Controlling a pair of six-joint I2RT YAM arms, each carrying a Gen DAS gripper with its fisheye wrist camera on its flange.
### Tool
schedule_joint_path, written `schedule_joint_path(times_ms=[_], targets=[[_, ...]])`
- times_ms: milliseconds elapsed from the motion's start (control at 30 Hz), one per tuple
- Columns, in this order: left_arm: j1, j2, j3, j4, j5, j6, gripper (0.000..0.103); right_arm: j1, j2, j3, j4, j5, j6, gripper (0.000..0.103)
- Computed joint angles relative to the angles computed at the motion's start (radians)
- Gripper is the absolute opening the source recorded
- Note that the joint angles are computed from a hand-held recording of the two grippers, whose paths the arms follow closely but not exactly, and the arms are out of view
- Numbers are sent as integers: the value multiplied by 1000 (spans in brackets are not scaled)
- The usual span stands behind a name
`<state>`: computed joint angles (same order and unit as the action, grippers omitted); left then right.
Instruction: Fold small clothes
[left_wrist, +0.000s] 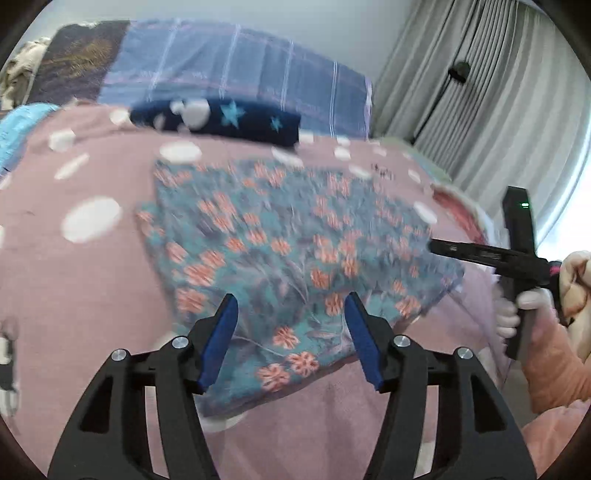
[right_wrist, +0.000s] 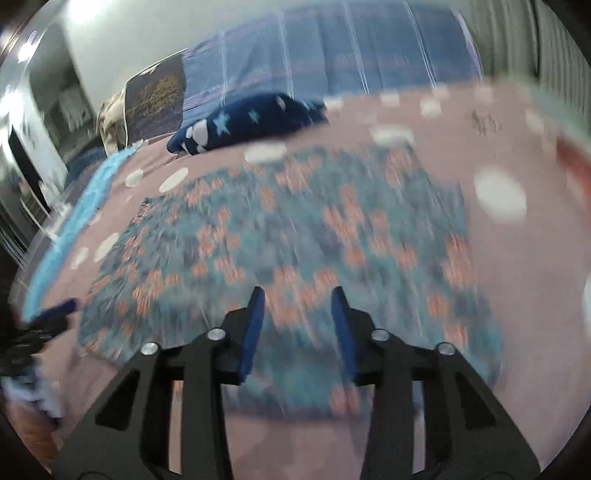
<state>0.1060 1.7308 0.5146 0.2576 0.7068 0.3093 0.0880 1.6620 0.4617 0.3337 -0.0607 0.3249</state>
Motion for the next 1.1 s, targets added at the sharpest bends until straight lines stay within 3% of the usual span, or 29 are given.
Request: schedule_joint_path(times_ms=[67, 100, 167, 300, 367, 433, 500, 533, 667, 767, 867, 967, 1100], targets=[[-69, 73, 22, 9, -123, -18, 61, -39, 64, -9, -25, 36, -15, 30], [-80, 57, 6, 30, -138, -23, 61, -86, 64, -68, 69, -31, -41, 28], [-95, 20, -6, 13, -174, -25, 61, -109, 18, -98, 48, -62, -45, 27], [-98, -24, -51, 24, -196, -36, 62, -138, -129, -193, 57, -5, -49, 29], [-91, -32, -70, 35, -185, -34, 66, -207, -135, -215, 63, 2, -77, 36], [-100, -25, -84, 57, -206, -40, 66, -315, -40, -200, 84, -61, -91, 32], [-108, -32, -84, 56, -224, -41, 67, -385, -57, -238, 123, -148, -93, 32], [-111, -37, -83, 51, -229, -43, 68, -375, -83, -248, 112, -129, -93, 32], [-61, -72, -100, 53, -173, -73, 68, -262, -240, -301, 76, -23, -80, 34], [66, -94, -105, 53, -61, -121, 68, -149, -285, -290, 38, 40, -83, 34], [158, -97, -102, 47, -41, -129, 69, -105, -304, -274, -3, 59, -77, 35], [220, -94, -103, 25, -39, -101, 69, -149, -293, -260, -6, 88, -88, 35], [207, -153, -137, 9, -58, -62, 69, -330, -277, -232, -35, 79, -175, 33]])
